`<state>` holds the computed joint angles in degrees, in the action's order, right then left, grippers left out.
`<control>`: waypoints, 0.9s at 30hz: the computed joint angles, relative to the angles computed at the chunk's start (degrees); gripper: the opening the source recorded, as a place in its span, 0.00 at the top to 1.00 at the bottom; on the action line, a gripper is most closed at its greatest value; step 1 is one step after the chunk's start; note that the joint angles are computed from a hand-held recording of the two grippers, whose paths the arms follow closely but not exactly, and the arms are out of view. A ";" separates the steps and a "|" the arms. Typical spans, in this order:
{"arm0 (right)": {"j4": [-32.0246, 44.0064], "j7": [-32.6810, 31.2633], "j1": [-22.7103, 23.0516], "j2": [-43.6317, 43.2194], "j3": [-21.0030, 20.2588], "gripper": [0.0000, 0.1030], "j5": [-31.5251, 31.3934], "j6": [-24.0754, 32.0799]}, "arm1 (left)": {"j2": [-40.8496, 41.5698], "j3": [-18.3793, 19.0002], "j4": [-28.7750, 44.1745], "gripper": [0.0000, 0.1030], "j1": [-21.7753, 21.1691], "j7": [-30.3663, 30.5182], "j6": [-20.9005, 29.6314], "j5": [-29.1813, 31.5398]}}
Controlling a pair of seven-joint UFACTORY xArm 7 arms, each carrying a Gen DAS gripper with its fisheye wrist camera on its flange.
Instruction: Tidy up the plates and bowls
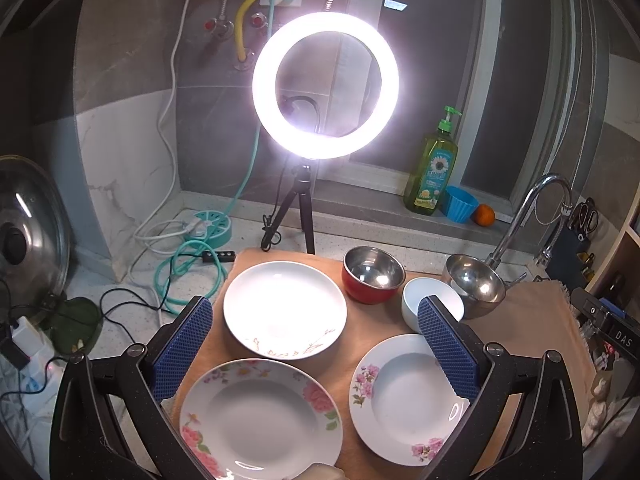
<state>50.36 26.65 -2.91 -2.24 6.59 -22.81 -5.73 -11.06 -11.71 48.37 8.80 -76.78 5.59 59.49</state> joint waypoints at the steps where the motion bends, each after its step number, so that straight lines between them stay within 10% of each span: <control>1: 0.09 -0.44 0.30 0.05 -0.20 0.00 0.48 0.07 | 0.03 -0.10 0.06 0.01 -0.13 0.01 0.20 -0.11; 19: -0.46 -5.81 2.94 0.71 -1.93 0.00 6.22 -0.23 | 0.71 0.29 1.26 0.01 -0.81 -4.66 1.07 5.83; 27: 0.75 -19.99 8.03 1.15 -4.46 0.00 21.78 1.78 | 1.48 2.04 2.15 0.01 -3.13 -6.46 2.39 9.10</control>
